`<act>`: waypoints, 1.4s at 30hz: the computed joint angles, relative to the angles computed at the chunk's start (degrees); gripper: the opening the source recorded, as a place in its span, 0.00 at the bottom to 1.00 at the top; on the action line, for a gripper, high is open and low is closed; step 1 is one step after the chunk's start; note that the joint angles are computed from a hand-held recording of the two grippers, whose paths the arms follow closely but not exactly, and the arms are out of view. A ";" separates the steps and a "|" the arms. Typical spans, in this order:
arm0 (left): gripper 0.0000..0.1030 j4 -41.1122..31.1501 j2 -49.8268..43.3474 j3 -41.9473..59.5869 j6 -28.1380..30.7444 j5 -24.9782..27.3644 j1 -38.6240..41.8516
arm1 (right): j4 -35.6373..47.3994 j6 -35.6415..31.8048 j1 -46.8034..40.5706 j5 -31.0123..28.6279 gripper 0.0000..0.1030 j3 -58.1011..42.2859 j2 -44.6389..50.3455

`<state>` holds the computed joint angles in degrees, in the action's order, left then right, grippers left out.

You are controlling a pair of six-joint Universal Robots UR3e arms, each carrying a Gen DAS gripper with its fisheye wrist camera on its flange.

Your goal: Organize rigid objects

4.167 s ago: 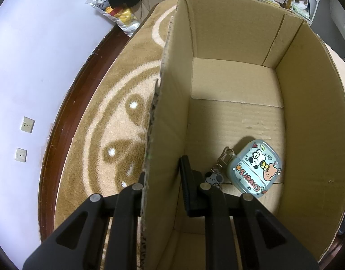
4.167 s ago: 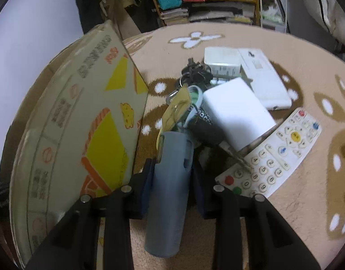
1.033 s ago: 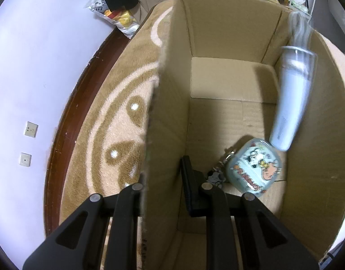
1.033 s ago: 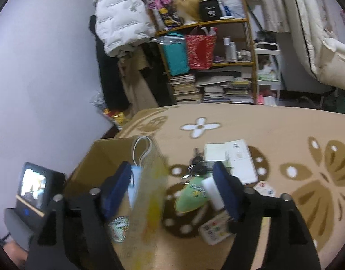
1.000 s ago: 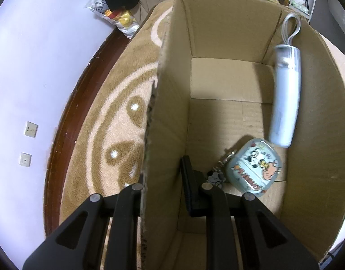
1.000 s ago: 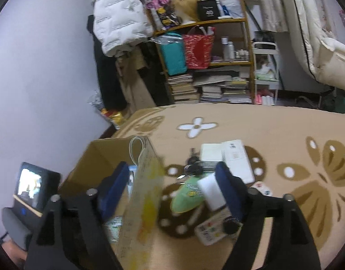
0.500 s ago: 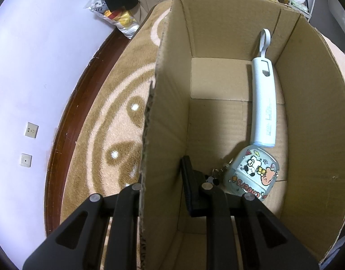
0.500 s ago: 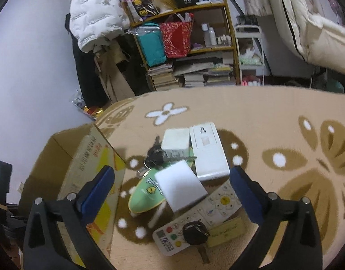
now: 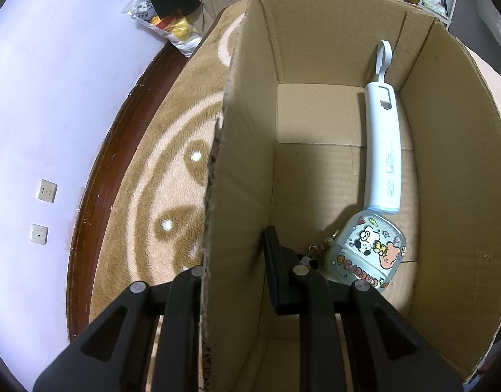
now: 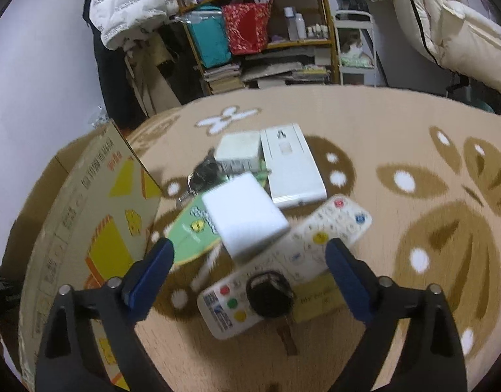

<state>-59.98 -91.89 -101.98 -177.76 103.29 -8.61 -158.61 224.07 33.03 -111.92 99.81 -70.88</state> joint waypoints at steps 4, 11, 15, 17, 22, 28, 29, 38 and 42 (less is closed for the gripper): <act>0.17 -0.15 0.03 0.08 -0.24 0.07 -0.24 | 3.30 0.84 -0.24 -0.14 0.83 0.63 -0.36; 0.17 -0.23 0.02 0.17 -0.19 0.11 -0.23 | 2.75 5.14 -2.98 2.92 0.51 6.18 -4.09; 0.17 -0.27 -0.01 0.23 -0.21 0.13 -0.31 | 2.32 6.48 -3.76 5.00 0.51 7.54 -4.90; 0.17 -0.25 -0.01 0.22 -0.19 0.08 -0.23 | 0.35 7.53 -4.46 6.20 0.51 9.42 -5.64; 0.18 -0.23 0.04 0.17 -0.13 0.09 -0.18 | -2.18 10.05 -5.26 8.37 0.52 11.57 -6.43; 0.18 -0.09 0.26 -0.15 -0.18 0.24 -0.34 | -2.25 9.84 -5.68 10.46 0.33 10.61 -6.29; 0.18 -0.04 0.17 -0.11 -0.13 0.29 -0.34 | -1.65 9.94 -5.42 10.01 0.32 10.02 -6.05; 0.18 -0.31 -0.14 0.40 -0.24 0.59 -0.64 | -1.65 9.75 -6.08 8.85 0.01 11.36 -8.65; 0.18 -0.51 -0.30 0.66 -0.35 0.41 -0.51 | 0.30 9.46 -6.10 9.49 0.01 10.91 -8.26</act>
